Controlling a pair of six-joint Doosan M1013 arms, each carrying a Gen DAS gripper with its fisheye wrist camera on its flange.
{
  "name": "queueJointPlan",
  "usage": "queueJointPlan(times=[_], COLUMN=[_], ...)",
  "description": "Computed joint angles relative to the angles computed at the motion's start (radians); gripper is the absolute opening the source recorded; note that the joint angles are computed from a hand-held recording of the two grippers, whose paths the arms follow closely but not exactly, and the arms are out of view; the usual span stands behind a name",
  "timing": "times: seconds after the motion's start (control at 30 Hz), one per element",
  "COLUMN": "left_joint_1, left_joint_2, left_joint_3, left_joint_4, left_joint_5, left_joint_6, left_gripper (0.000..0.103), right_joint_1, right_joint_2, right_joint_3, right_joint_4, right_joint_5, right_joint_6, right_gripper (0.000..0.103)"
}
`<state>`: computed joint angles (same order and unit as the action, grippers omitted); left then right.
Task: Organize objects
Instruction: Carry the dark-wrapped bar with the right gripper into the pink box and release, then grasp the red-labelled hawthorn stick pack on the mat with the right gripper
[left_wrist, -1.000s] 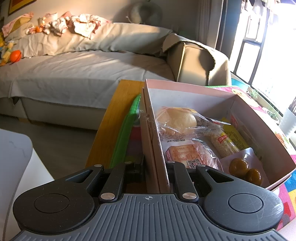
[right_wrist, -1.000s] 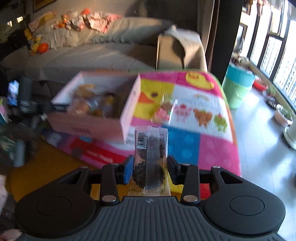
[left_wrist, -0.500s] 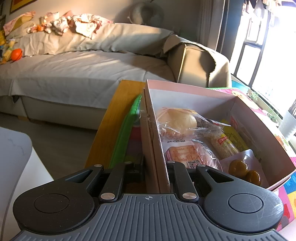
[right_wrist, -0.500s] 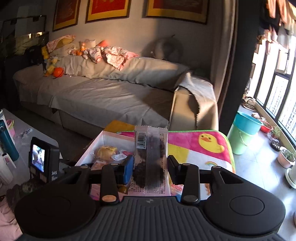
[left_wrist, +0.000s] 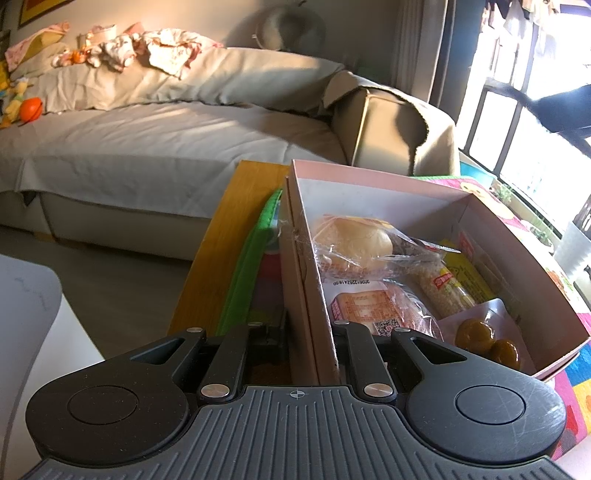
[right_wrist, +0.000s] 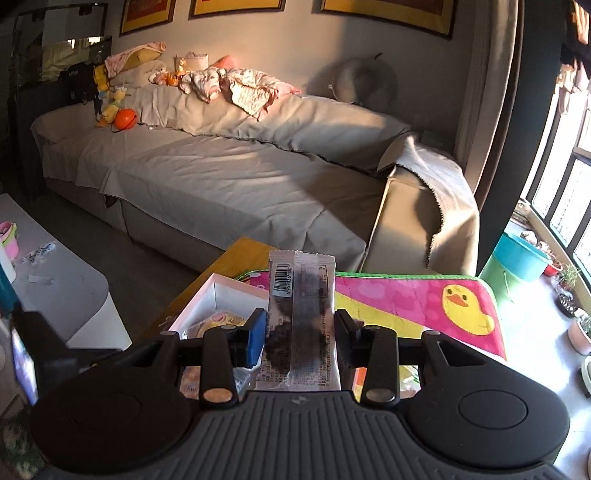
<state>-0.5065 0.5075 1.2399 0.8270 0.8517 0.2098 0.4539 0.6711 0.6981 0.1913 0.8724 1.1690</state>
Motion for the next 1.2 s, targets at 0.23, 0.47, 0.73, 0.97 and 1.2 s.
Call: queueJointPlan(times=[0.23, 0.47, 0.73, 0.97, 1.2], left_joint_1=[0.004, 0.005, 0.006, 0.008, 0.005], left_joint_2=[0.001, 0.003, 0.003, 0.007, 0.005], left_joint_3=[-0.003, -0.004, -0.004, -0.01, -0.002], left_joint_4=[-0.004, -0.002, -0.003, -0.005, 0.011], left_joint_5=[-0.009, -0.014, -0.014, -0.014, -0.017], left_joint_6=[0.003, 0.002, 0.003, 0.012, 0.003], left_gripper=[0.015, 0.015, 0.015, 0.015, 0.015], right_joint_1=[0.014, 0.005, -0.033, -0.08, -0.117], right_joint_2=[0.046, 0.025, 0.007, 0.003, -0.023], right_joint_3=[-0.055, -0.018, 0.023, 0.062, 0.147], right_joint_4=[-0.021, -0.004, -0.036, -0.111, -0.145], right_joint_5=[0.04, 0.031, 0.007, 0.001, -0.038], right_joint_6=[0.016, 0.007, 0.084, 0.212, 0.278], right_gripper=[0.047, 0.051, 0.059, 0.063, 0.07])
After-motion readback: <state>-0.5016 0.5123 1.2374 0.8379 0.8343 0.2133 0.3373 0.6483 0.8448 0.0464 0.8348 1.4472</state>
